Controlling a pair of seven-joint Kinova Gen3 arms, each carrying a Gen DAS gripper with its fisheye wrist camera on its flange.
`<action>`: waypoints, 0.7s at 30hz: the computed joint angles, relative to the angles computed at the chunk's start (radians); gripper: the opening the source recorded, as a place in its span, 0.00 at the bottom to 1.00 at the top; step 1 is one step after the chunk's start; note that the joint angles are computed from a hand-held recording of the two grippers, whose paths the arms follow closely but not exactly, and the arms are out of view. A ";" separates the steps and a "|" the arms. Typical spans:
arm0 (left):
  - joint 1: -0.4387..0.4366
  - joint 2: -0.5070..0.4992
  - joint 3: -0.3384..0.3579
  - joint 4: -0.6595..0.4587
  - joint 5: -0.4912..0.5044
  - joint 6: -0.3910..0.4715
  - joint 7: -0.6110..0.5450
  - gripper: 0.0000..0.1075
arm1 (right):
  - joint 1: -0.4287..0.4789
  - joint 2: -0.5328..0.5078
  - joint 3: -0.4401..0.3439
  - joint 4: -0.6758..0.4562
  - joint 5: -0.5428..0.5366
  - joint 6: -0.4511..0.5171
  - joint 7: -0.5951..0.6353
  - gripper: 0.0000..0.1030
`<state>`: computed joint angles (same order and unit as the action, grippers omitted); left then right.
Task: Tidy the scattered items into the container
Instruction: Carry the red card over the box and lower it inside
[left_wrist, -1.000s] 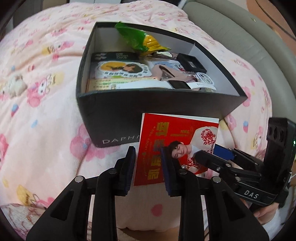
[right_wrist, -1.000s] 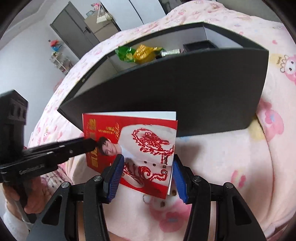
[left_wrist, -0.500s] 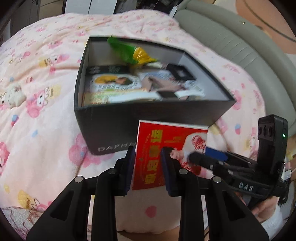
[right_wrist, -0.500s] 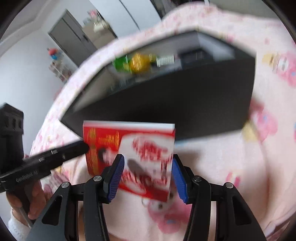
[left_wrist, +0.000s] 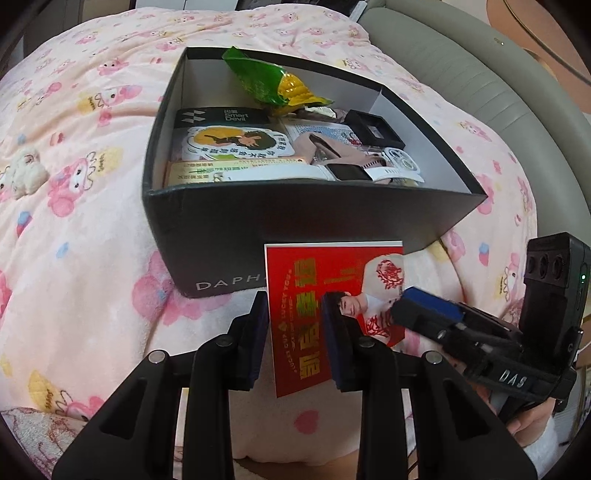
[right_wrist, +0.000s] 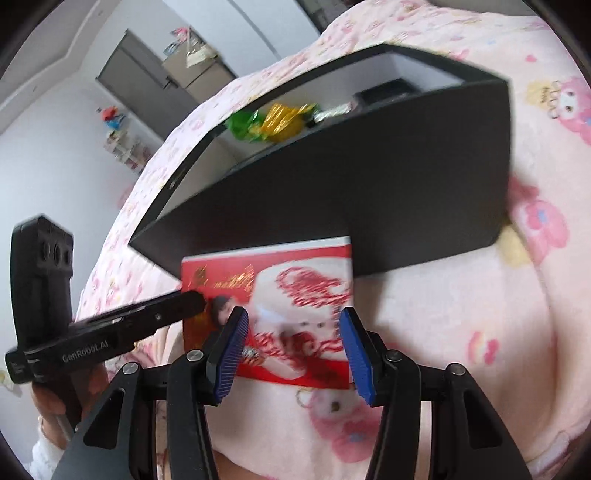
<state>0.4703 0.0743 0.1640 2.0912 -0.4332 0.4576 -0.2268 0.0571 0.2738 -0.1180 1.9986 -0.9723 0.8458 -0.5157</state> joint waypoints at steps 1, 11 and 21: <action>-0.001 0.004 0.003 -0.003 0.007 0.004 -0.009 0.25 | -0.003 0.003 -0.001 -0.002 0.006 0.003 -0.003 0.46; -0.011 0.011 -0.007 -0.001 0.051 0.005 -0.028 0.25 | -0.030 0.021 0.018 -0.026 0.056 -0.053 -0.154 0.47; 0.037 -0.057 0.020 0.001 -0.108 0.032 0.119 0.26 | 0.039 -0.048 -0.002 -0.031 0.018 0.059 -0.033 0.40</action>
